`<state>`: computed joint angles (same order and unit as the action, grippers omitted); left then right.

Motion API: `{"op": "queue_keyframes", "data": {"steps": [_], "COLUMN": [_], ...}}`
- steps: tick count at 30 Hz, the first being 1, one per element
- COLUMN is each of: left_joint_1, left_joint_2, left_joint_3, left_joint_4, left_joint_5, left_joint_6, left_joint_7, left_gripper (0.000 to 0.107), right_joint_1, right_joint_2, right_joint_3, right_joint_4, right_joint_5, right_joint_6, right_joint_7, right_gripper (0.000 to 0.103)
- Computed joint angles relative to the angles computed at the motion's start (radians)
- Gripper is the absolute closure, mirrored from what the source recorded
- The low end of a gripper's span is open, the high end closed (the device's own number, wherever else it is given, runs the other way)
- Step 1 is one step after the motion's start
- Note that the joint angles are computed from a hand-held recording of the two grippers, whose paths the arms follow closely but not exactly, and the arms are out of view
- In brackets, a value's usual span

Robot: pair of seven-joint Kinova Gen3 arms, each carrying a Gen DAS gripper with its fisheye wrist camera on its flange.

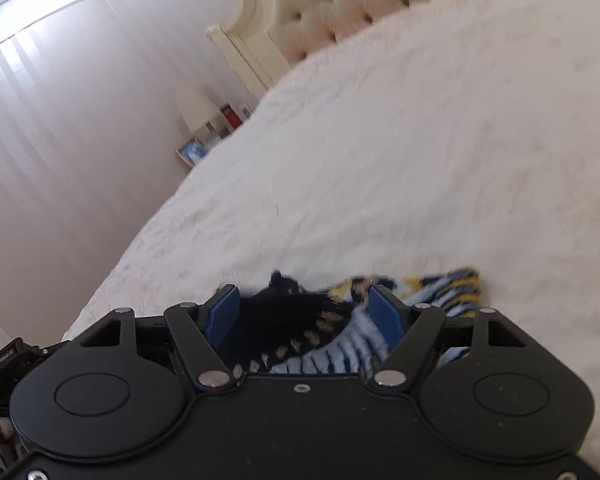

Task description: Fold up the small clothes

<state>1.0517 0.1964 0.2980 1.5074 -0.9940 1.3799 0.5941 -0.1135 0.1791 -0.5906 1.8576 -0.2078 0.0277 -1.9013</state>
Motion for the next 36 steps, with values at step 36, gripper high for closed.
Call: {"op": "queue_keyframes", "data": {"steps": [36], "left_joint_1": [0.056], "left_joint_2": [0.123], "left_joint_3": [-0.032], "left_joint_4": [-0.203], "left_joint_5": [0.440], "left_joint_6": [0.225], "left_joint_7": [-0.531], "left_gripper": [0.005], "right_joint_1": [-0.407], "right_joint_2": [-0.153], "right_joint_3": [0.350], "right_joint_4": [0.103], "right_joint_5": [0.666], "right_joint_6": [0.294], "right_joint_7": [-0.549], "right_gripper": [0.026]}}
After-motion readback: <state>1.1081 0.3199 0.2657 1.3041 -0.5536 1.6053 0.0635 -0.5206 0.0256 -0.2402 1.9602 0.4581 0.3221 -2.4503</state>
